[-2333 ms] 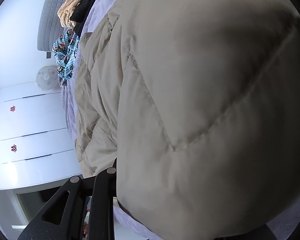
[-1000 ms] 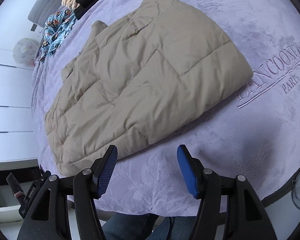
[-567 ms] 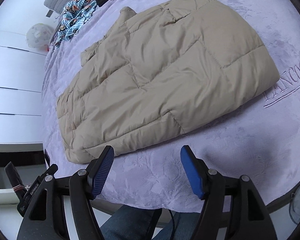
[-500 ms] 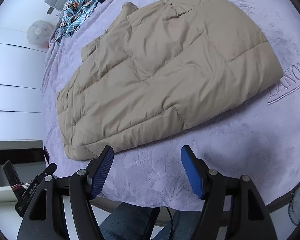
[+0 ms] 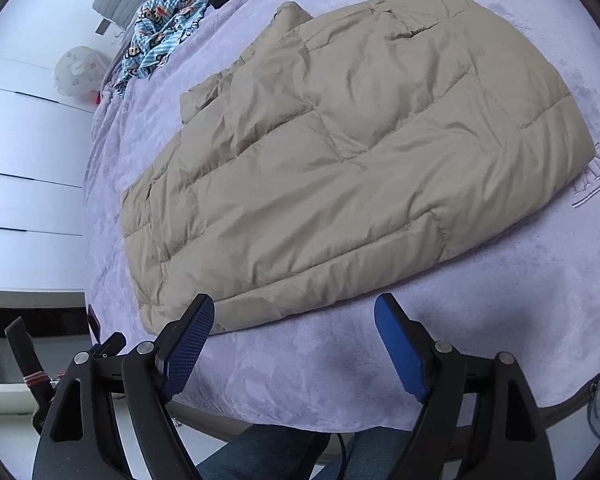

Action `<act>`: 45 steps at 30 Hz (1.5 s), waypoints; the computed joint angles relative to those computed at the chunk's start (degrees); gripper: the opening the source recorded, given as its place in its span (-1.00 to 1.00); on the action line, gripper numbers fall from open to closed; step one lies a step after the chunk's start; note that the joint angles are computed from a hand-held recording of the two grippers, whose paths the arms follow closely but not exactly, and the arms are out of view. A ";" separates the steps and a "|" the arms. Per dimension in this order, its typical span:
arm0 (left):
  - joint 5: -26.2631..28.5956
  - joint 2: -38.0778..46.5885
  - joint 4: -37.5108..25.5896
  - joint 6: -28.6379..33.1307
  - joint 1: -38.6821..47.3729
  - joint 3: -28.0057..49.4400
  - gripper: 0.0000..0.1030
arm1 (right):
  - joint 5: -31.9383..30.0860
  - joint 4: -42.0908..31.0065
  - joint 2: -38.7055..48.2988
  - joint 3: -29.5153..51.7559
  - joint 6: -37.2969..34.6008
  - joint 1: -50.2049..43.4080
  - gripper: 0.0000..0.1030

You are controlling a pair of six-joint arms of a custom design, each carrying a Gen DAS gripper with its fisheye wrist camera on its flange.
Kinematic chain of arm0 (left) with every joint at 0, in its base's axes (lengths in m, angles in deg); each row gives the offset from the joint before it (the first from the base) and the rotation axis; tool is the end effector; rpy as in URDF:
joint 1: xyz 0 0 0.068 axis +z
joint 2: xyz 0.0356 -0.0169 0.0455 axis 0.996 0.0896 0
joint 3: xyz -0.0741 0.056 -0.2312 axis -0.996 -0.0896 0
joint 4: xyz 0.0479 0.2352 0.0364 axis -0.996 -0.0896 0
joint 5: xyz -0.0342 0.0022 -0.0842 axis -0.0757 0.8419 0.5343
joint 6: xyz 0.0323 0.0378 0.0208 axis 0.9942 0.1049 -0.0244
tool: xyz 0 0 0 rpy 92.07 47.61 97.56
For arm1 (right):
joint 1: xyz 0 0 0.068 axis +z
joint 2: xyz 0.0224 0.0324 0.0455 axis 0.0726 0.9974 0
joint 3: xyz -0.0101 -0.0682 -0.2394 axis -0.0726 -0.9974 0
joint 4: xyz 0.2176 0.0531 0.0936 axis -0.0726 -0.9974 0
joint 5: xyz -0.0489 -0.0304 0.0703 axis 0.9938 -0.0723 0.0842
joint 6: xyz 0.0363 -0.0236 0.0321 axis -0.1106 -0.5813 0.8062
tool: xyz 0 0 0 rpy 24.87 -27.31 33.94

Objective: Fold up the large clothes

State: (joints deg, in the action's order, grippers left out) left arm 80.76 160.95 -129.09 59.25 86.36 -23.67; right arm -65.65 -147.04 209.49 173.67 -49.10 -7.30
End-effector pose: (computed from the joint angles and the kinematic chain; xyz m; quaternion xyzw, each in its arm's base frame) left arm 0.2561 0.0115 0.1916 -0.1985 0.9703 0.0446 0.1307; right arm 0.3696 -0.0569 0.1657 0.0380 0.9658 0.2501 0.0562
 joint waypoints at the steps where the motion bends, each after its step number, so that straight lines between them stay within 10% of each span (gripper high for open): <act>1: 0.77 0.65 0.39 1.65 1.61 0.25 1.00 | 0.16 1.29 -0.74 -1.00 1.26 1.25 0.65; 25: 27.00 27.22 4.92 22.43 22.54 15.62 1.00 | 4.28 1.43 3.14 0.86 16.64 14.33 0.65; 45: 56.18 66.11 -14.78 35.05 21.11 55.96 1.00 | 8.34 -1.90 5.61 4.80 17.75 14.97 0.66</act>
State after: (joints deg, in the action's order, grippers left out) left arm 136.93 227.06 -143.87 94.30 107.47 32.29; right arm -57.31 -148.94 215.10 178.48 -31.35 7.66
